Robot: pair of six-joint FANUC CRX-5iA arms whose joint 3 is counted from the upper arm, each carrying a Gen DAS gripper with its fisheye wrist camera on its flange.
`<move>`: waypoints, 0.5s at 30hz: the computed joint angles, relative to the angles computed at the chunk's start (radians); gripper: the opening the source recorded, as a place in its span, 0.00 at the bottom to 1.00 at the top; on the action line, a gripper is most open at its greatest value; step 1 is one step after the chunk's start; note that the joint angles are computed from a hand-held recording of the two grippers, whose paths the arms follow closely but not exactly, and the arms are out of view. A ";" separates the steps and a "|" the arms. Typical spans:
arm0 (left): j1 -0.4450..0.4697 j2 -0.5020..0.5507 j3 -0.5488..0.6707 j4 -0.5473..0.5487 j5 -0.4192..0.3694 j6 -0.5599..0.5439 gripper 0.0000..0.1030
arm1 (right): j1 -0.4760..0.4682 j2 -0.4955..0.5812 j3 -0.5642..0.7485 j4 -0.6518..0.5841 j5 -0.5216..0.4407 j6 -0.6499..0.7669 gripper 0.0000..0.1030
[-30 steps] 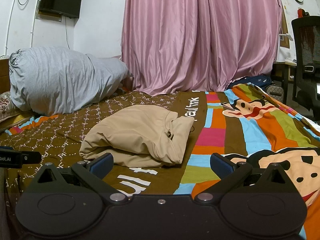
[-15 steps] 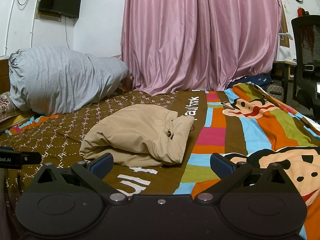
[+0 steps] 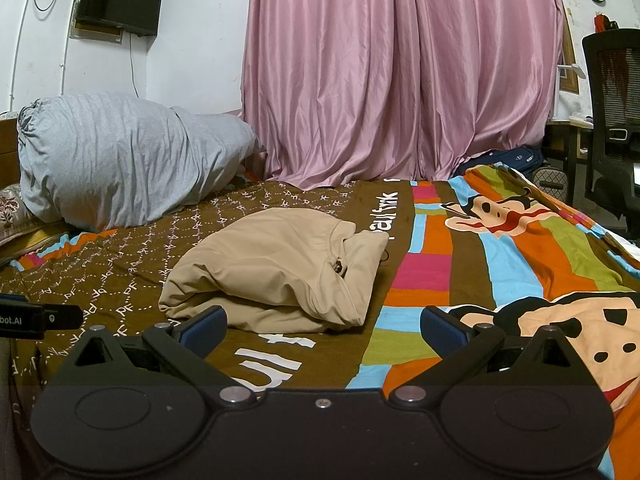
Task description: Fold large clothes
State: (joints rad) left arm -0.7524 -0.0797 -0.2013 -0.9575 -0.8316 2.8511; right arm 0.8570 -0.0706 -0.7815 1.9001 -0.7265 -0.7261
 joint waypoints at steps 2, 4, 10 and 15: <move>0.000 0.000 0.001 0.000 -0.001 0.000 0.99 | 0.001 0.000 0.000 -0.002 0.000 0.001 0.99; 0.000 0.000 0.001 0.001 -0.001 -0.001 0.99 | 0.002 0.000 0.001 -0.003 -0.001 0.001 0.99; 0.000 0.000 -0.001 0.000 0.000 0.000 1.00 | 0.004 -0.001 0.000 -0.006 -0.001 0.003 0.99; 0.000 0.000 0.000 0.001 -0.001 -0.001 0.99 | 0.002 0.000 0.001 -0.005 0.000 0.002 0.99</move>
